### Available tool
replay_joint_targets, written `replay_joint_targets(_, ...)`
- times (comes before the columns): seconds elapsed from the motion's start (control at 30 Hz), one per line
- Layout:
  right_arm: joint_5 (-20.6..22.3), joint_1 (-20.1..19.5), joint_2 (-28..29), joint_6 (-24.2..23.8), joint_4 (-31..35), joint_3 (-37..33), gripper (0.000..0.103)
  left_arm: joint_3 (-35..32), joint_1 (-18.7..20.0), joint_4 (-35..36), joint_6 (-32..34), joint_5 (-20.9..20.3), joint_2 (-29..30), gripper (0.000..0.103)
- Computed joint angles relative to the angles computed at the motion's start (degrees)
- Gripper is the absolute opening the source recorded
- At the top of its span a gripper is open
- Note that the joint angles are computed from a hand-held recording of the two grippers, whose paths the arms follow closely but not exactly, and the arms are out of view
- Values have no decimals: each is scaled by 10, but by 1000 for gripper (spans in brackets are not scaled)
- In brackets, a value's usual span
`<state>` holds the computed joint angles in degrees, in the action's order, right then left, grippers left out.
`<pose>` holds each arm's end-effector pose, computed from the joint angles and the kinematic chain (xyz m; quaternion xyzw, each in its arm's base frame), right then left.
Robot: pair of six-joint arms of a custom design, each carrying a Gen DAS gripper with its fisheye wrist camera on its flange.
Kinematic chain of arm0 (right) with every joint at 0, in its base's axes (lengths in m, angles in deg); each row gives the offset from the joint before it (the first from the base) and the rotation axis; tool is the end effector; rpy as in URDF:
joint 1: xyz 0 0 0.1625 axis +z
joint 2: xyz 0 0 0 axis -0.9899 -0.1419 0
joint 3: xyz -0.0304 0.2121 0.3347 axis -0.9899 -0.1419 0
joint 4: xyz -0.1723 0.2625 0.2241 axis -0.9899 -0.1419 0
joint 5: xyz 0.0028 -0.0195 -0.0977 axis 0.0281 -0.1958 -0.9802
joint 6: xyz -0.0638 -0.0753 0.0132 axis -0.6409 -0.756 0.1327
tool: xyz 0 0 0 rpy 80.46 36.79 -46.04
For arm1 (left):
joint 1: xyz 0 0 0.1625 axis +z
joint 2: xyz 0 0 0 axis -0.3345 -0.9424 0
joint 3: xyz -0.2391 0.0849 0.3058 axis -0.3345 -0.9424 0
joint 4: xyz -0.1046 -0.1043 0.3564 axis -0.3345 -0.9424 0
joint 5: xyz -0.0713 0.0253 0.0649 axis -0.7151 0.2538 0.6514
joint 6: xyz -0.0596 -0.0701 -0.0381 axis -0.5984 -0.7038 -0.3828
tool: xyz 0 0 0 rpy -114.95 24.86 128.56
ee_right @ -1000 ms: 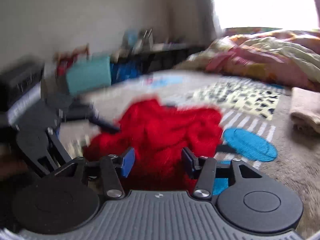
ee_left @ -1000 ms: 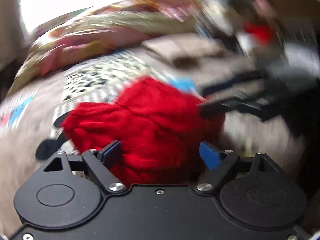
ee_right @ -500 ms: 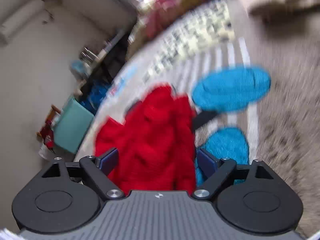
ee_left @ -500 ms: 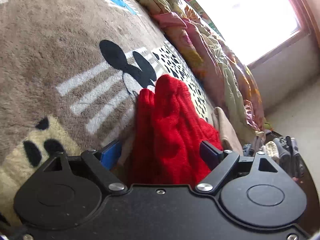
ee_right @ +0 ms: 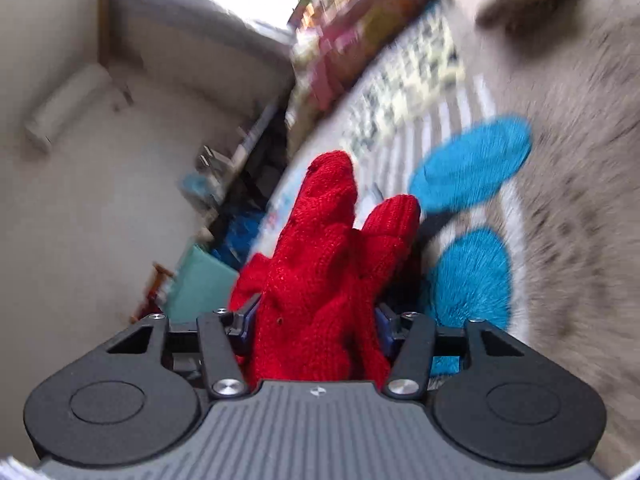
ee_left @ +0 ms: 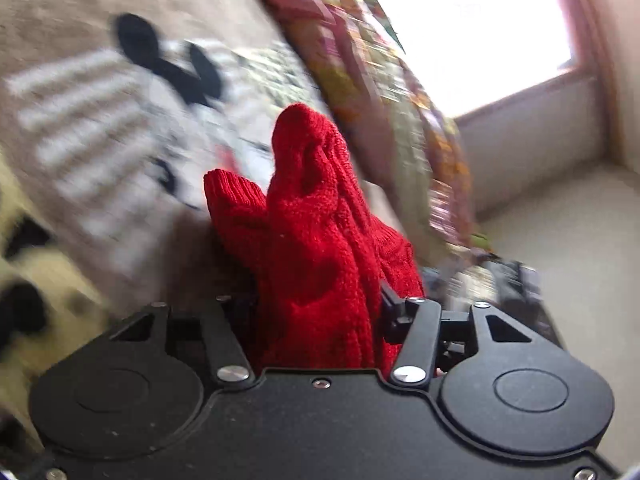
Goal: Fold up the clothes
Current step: 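Grasp the folded red sweater with both tools and lift it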
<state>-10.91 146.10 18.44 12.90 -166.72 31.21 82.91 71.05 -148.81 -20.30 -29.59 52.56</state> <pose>-0.1654 -0.7878 0.2910 -0.1008 0.9351 -0.2663 0.2109 -0.3109 -0.6853 -0.1218 0.1172 -0.8606 0.4872 0.0912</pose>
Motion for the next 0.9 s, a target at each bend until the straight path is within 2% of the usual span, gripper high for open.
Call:
replay_joint_targets(0.1, 39, -20, -66, -10, -21, 58, 54, -51, -17, 43, -1, -43, 18, 54)
replay_joint_targets(0.17, 37, -36, -105, 1, -45, 92, 55, -97, -20, 93, -14, -71, 41, 58)
replay_joint_targets(0.2, 17, -43, -119, 10, -71, 108, 57, -124, -19, 125, -15, -82, 57, 66)
replay_joint_targets(0.23, -4, -49, -132, 17, -96, 123, 69, -148, -18, 162, -10, -74, 73, 73)
replay_joint_targets(0.27, -36, -54, -141, 16, -119, 133, 77, -163, -22, 195, -14, -42, 84, 73)
replay_joint_targets(0.3, -85, -56, -140, 8, -138, 134, 86, -170, -26, 211, -15, -11, 95, 73)
replay_joint_targets(0.33, -116, -64, -135, 12, -147, 131, 85, -162, -31, 204, -16, 11, 100, 73)
replay_joint_targets(0.37, -124, -77, -133, 28, -156, 133, 85, -151, -32, 179, -11, 11, 103, 74)
replay_joint_targets(0.4, -107, -93, -136, 39, -164, 140, 83, -150, -32, 166, -9, 10, 106, 74)
replay_joint_targets(0.47, -37, -127, -144, 42, -175, 161, 82, -152, -31, 144, -3, 7, 113, 74)
replay_joint_targets(0.53, 2, -142, -148, 25, -175, 176, 82, -180, -28, 135, 15, -6, 125, 74)
replay_joint_targets(0.6, 12, -145, -147, 11, -175, 180, 83, -210, -23, 142, 20, -22, 138, 74)
replay_joint_targets(0.67, 20, -144, -140, 10, -166, 172, 85, -199, -26, 147, 24, -8, 136, 74)
replay_joint_targets(0.77, 22, -142, -124, 7, -122, 129, 85, -197, -25, 156, 8, -10, 138, 74)
replay_joint_targets(0.9, -4, -128, -115, -33, -93, 108, 84, -219, -22, 158, 5, -15, 155, 74)
